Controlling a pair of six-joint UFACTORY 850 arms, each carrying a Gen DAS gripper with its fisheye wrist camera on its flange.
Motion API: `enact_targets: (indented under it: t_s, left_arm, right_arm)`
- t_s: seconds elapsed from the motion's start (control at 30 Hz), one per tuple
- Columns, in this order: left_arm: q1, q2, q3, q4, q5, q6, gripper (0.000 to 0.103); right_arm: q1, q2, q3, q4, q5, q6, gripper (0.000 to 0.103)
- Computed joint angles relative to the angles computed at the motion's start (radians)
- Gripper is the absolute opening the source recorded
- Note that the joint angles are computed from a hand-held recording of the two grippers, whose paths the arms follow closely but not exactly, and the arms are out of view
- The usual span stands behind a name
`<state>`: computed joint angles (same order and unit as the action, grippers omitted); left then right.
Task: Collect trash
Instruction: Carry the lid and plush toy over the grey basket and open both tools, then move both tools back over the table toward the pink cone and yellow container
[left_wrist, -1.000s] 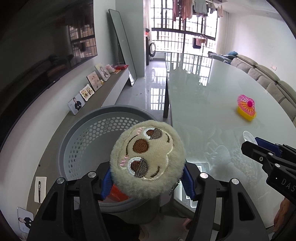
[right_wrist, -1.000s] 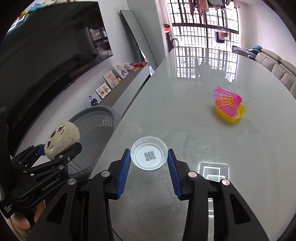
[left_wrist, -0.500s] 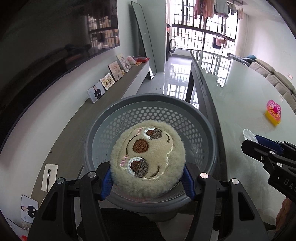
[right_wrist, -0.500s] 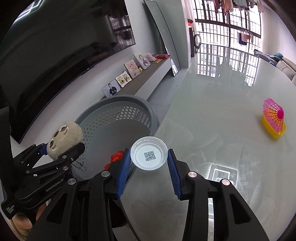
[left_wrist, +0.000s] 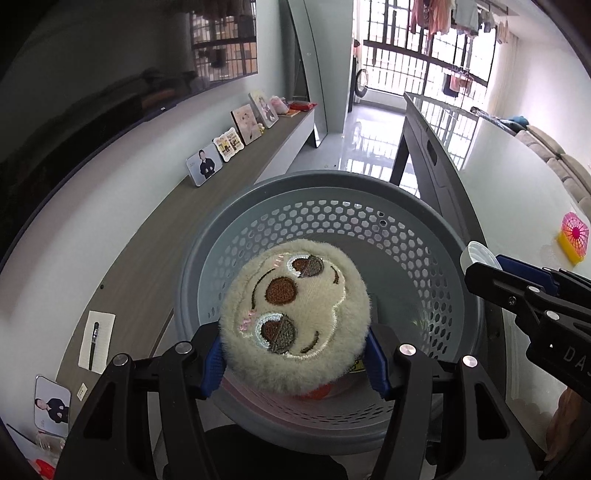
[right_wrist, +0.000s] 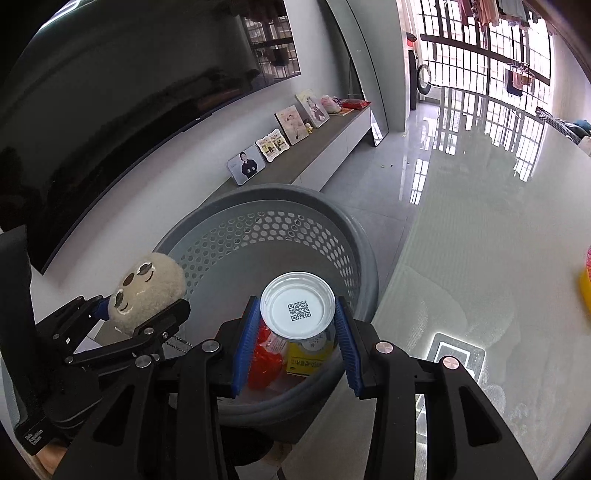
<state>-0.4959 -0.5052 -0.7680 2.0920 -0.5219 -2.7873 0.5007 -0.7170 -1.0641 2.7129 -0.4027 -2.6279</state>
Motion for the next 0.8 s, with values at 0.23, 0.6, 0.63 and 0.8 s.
enact_targets:
  t_s: [0.23, 0.6, 0.63, 0.8]
  left_arm:
    - [0.017, -0.019, -0.015, 0.026, 0.011, -0.031, 0.061]
    - [0.021, -0.018, -0.01, 0.036, 0.007, -0.056, 0.07]
    - [0.02, -0.015, -0.008, 0.033, 0.003, -0.056, 0.073]
    - [0.022, -0.007, -0.001, 0.021, -0.001, -0.057, 0.075]
  right_arm:
    - [0.003, -0.027, -0.04, -0.025, 0.018, 0.018, 0.039]
    - [-0.003, -0.011, -0.011, -0.021, -0.001, 0.017, 0.051]
    - [-0.004, -0.01, -0.009, -0.021, -0.007, 0.017, 0.051]
    - [-0.005, -0.011, -0.011, -0.025, -0.004, 0.018, 0.051]
